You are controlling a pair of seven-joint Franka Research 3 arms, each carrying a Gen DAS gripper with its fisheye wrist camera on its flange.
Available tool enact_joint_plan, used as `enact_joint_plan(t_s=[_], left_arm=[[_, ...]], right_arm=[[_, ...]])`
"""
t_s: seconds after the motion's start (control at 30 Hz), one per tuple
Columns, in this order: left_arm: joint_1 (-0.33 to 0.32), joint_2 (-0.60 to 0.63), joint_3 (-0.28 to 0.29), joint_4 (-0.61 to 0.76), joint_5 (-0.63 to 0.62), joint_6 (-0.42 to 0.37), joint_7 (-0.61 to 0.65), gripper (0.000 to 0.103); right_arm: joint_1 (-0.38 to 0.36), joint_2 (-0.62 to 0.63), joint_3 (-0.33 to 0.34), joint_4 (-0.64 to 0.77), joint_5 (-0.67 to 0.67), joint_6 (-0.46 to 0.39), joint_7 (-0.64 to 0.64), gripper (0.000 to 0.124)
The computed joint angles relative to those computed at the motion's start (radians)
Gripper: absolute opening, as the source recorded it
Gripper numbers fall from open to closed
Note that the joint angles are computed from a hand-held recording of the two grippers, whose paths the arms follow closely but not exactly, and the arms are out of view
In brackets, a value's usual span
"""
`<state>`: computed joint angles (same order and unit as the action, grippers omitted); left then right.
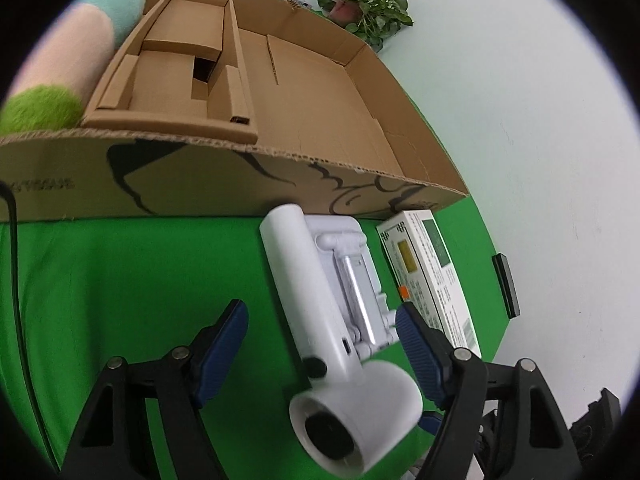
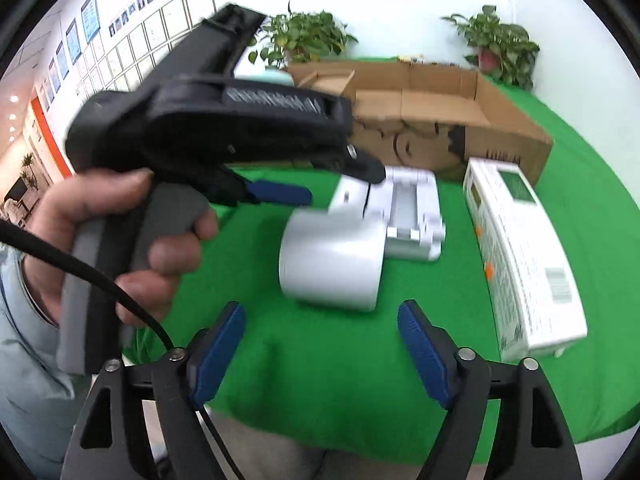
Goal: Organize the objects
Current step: 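Grasp the white handheld fan with the left gripper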
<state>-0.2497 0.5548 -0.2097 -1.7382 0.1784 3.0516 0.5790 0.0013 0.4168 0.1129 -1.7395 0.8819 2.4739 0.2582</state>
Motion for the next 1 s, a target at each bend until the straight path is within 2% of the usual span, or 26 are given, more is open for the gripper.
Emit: enact_joint_plan(t_s=[0.07, 0.13, 0.2, 0.23, 0.4, 0.53, 0.6, 0.63, 0.7, 1.0], left_arm=[[0.045, 0.032, -0.053, 0.039, -0.016, -0.021, 0.045, 0.075], [0.058, 0.052, -0.072, 0.067, -0.031, -0.044, 0.070, 0.075], [0.078, 0.071, -0.102, 0.084, -0.053, -0.052, 0.102, 0.068], [0.072, 0.071, -0.097, 0.082, -0.057, -0.048, 0.106, 0.068], [0.030, 0.049, -0.059, 0.053, -0.047, -0.044, 0.106, 0.055], [-0.005, 0.034, -0.035, 0.034, -0.042, -0.045, 0.075, 0.044], [0.010, 0.041, -0.062, 0.035, -0.056, -0.038, 0.077, 0.035], [0.012, 0.043, -0.069, 0.035, -0.062, -0.037, 0.077, 0.034], [-0.029, 0.040, -0.027, 0.050, -0.042, -0.062, 0.049, 0.034], [-0.112, -0.046, 0.071, 0.003, 0.058, -0.063, -0.067, 0.029]], right_arm=[[0.018, 0.017, -0.003, 0.020, -0.017, 0.029, 0.027, 0.078], [0.035, 0.040, -0.010, 0.045, -0.057, 0.039, 0.084, 0.077], [0.039, 0.052, -0.010, 0.055, -0.087, 0.039, 0.117, 0.063], [0.037, 0.055, -0.006, 0.053, -0.093, 0.046, 0.116, 0.055], [-0.002, 0.025, 0.033, -0.007, -0.024, 0.091, 0.018, 0.054], [-0.031, -0.012, 0.060, -0.086, 0.097, 0.149, -0.151, 0.053], [-0.028, -0.024, 0.057, -0.115, 0.133, 0.165, -0.201, 0.053], [-0.024, -0.023, 0.053, -0.118, 0.141, 0.166, -0.216, 0.053], [-0.018, -0.030, 0.045, -0.129, 0.153, 0.168, -0.239, 0.052], [0.005, -0.016, 0.009, -0.098, 0.087, 0.091, -0.137, 0.052]])
